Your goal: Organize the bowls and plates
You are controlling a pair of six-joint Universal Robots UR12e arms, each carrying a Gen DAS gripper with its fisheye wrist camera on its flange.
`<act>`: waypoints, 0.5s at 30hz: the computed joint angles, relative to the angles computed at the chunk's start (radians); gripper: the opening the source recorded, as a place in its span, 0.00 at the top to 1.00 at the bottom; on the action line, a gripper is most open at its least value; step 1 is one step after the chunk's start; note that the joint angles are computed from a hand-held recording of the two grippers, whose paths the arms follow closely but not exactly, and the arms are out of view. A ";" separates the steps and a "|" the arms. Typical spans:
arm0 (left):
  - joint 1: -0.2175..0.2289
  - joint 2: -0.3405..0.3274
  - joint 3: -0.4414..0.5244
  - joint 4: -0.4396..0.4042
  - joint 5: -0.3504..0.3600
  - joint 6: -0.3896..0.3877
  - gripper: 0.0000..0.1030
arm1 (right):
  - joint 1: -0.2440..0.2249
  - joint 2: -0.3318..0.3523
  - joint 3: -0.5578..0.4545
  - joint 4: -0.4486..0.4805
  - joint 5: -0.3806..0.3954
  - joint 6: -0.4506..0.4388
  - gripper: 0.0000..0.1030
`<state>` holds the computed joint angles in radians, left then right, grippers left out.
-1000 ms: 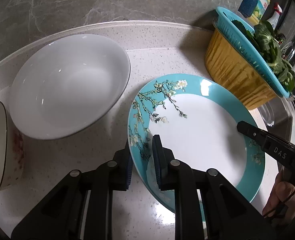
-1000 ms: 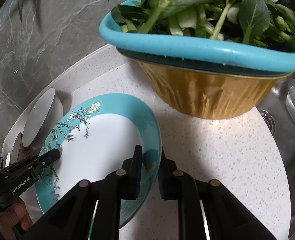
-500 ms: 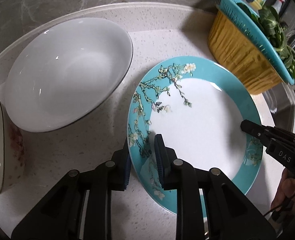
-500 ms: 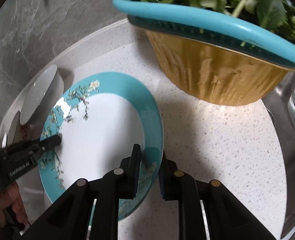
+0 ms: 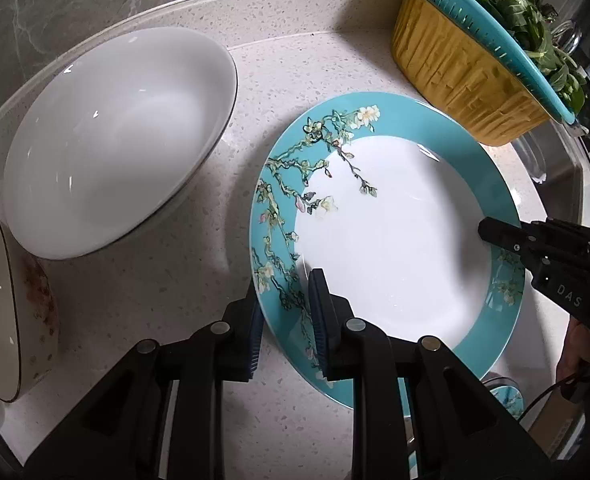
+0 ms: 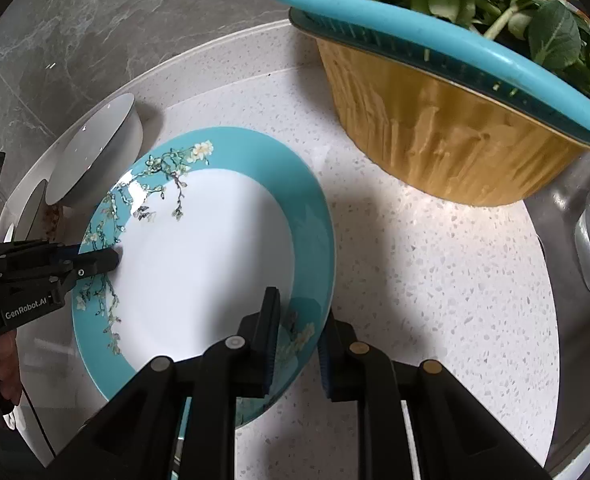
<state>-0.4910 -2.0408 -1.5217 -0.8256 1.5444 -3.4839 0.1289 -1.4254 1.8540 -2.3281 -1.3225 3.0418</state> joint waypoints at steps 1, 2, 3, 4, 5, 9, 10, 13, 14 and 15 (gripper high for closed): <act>-0.001 0.001 -0.001 -0.002 0.002 0.002 0.81 | 0.002 -0.002 0.002 -0.002 -0.004 -0.008 0.82; 0.000 0.002 -0.004 0.000 0.003 0.003 0.81 | 0.004 -0.003 0.002 -0.003 -0.009 -0.016 0.82; 0.001 0.004 -0.007 0.003 0.001 0.003 0.81 | 0.005 0.001 -0.001 0.002 -0.003 -0.015 0.82; 0.003 0.008 -0.012 0.006 -0.005 0.001 0.81 | -0.005 0.000 -0.001 0.015 0.024 -0.009 0.81; 0.005 0.008 -0.012 0.004 -0.011 0.004 0.81 | -0.010 0.001 -0.001 0.020 0.042 -0.006 0.81; 0.013 -0.006 0.018 -0.042 -0.043 0.000 0.77 | -0.041 0.003 0.000 0.045 0.132 0.007 0.81; 0.013 -0.008 0.020 -0.045 -0.040 -0.002 0.75 | -0.045 0.003 -0.001 0.044 0.131 0.014 0.78; 0.012 -0.009 0.016 -0.032 -0.006 -0.029 0.56 | -0.042 0.006 0.000 0.016 0.116 0.044 0.63; 0.011 -0.010 0.017 -0.028 0.001 -0.032 0.56 | -0.042 0.007 0.000 0.012 0.118 0.048 0.63; 0.010 -0.012 0.019 -0.028 0.003 -0.031 0.56 | -0.041 0.010 -0.001 0.007 0.122 0.048 0.63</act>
<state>-0.4806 -2.0524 -1.5022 -0.8531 1.5472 -3.5151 0.0884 -1.4157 1.8527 -2.3213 -1.2006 3.0898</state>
